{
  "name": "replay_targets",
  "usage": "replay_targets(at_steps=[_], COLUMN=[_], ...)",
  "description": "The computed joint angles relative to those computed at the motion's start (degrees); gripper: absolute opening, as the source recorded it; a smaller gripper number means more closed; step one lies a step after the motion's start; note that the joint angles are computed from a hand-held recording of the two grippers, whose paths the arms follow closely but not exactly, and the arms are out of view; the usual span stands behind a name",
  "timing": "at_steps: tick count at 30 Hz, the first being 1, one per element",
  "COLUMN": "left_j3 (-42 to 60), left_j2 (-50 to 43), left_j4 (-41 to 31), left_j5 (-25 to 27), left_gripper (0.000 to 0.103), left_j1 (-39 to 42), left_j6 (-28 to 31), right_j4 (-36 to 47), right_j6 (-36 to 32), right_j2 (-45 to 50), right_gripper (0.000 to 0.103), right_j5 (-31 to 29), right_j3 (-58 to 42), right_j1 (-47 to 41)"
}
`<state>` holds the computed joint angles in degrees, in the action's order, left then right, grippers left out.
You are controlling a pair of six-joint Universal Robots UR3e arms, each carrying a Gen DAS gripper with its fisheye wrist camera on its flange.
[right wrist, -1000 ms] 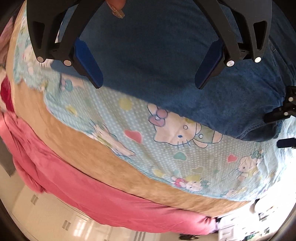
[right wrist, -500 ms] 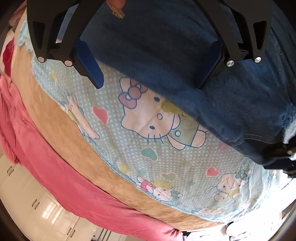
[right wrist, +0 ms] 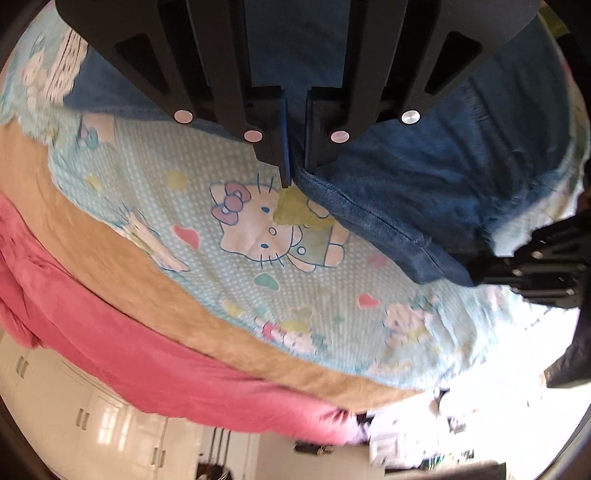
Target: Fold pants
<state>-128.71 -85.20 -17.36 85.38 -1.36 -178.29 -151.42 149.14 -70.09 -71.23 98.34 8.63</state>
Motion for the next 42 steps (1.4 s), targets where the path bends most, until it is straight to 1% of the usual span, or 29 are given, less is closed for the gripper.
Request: replay_targets(at_steps=[3,6,9,11,13,16,19,22,24,28,29,31,33,34,36,38,40,42], left_j3=[-1.6,-3.5,-6.7,-8.8,-10.1,-12.7,-15.0,-16.6,-17.5,-19.3,-19.6,-20.2,-20.5,-20.3,-20.0,-19.6,-18.7,-18.5], left_j2=[3.0,7.3,13.1,17.6,21.2,27.3,33.7,38.7,42.2,51.6,52.4,55.7,60.3,63.9,68.5,71.9,75.8,76.6], left_j4=[-0.1,-1.7,-3.2,-5.5,-7.6,-10.7,-15.8,-19.5,-22.7,-31.8,-32.5,-36.1,-41.5,-46.4,-52.6,-56.7,-62.3,-63.7], left_j5=[0.4,-0.7,-1.6,-2.6,-2.8,-3.7,-6.2,-6.9,-7.5,-9.0,-8.7,-8.8,-9.9,-11.4,-13.0,-13.6,-14.8,-14.2], left_gripper=[0.000,0.000,0.000,0.000,0.000,0.000,0.000,0.000,0.000,0.000,0.000,0.000,0.001,0.002,0.002,0.002,0.005,0.008], left_j1=[-1.2,-1.4,-1.7,-1.7,-2.1,-2.4,-1.0,-0.7,-0.1,1.9,1.8,2.7,5.1,7.6,10.3,11.8,14.0,13.9], left_j6=[0.0,0.1,0.5,0.4,0.3,-0.2,-0.1,0.5,1.1,2.7,2.5,2.9,4.5,6.3,8.4,9.5,11.1,10.8], right_j4=[-2.2,-3.8,-4.7,-3.8,-1.5,1.7,5.3,9.7,12.6,18.7,19.3,18.3,16.6,15.9,15.2,14.8,12.5,14.2], right_j6=[0.6,1.7,2.1,2.1,2.2,2.0,2.2,2.2,1.6,1.8,2.1,3.8,5.4,6.1,7.4,8.9,11.0,11.2], right_j2=[-7.0,-14.7,-24.1,-30.1,-36.4,-42.0,-47.3,-53.0,-57.8,-65.1,-65.8,-65.3,-64.1,-63.7,-63.2,-62.4,-60.9,-62.5], right_gripper=[0.006,0.006,0.006,0.006,0.006,0.006,0.006,0.006,0.006,0.006,0.006,0.006,0.006,0.006,0.006,0.006,0.006,0.006], right_j5=[2.5,4.5,5.8,6.8,7.9,7.6,7.4,7.1,7.0,6.6,6.1,3.5,0.6,-0.2,-1.2,-1.9,-4.5,-4.2], right_j3=[8.0,16.2,25.1,30.0,33.9,36.5,39.0,41.2,43.1,44.8,45.2,45.6,46.4,46.8,48.0,48.9,49.2,49.2], right_j1=[-2.0,-3.7,-4.8,-5.7,-6.8,-6.9,-7.0,-6.9,-7.0,-5.6,-4.8,-0.9,3.7,5.1,7.5,9.1,11.9,12.0])
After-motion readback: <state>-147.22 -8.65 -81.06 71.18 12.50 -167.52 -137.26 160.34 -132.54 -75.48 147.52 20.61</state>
